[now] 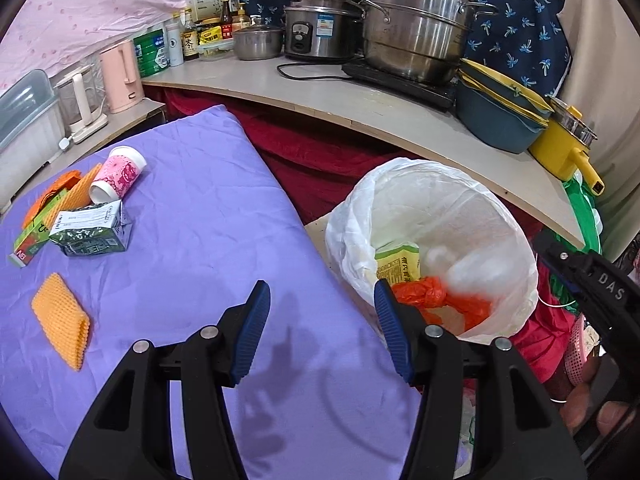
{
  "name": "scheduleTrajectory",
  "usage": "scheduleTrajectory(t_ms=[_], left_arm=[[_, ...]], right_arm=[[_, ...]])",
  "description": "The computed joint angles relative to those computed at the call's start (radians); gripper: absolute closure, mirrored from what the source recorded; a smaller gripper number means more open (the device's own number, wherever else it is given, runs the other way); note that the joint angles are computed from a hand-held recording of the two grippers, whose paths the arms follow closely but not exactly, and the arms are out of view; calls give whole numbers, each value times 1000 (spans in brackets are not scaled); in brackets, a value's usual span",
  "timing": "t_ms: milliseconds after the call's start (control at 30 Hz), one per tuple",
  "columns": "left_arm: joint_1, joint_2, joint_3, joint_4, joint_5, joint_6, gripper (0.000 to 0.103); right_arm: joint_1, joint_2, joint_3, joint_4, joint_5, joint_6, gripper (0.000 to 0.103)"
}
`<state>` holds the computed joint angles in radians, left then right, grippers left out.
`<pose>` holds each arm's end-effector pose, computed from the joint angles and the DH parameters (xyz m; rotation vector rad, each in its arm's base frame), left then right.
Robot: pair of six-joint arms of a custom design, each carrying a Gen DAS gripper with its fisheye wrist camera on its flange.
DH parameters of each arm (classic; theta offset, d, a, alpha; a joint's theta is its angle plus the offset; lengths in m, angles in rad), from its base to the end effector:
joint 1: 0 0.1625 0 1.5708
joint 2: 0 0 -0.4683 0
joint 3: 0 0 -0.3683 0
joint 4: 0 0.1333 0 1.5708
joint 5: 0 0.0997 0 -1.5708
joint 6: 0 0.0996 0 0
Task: Collect trash
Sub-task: 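Open both tools to drop the red bag and clear bag into the bin, then move both open tools back over the table toward the mesh sleeve and carton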
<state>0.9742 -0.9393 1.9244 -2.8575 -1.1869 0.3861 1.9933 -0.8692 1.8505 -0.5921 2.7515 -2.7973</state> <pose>-0.1975 -0.5944 0.1750 1.2278 2.4669 -0.4724 0.2443 -0.4430 0.1074 -0.7679 -1.9045 1.6345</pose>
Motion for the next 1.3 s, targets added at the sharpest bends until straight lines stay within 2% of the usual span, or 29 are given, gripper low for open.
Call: scheduleTrajectory(t_ms=[33,267,400,900,1133,1300], left_arm=[[1,-2,1,-5,1,4,52],[6,-18,6,-8,7,-1,50],[8,-34,10,-13,21,-15,36],[82,-68,-44,-2,93,-37,35],[142,-78,-98,31,128,-56,35],[185,-82,-139,52,155,-78,31]], right_arm=[[1,7,-2,-10,4,-3,59],[33,32,-18,2,21,-1,59],[55,48,-35,19,28,2,59],[82,142,-183,151,-33,1,59],[90,219,-302,264,-72,9,59],[91,276,-392,348,-104,18,59]])
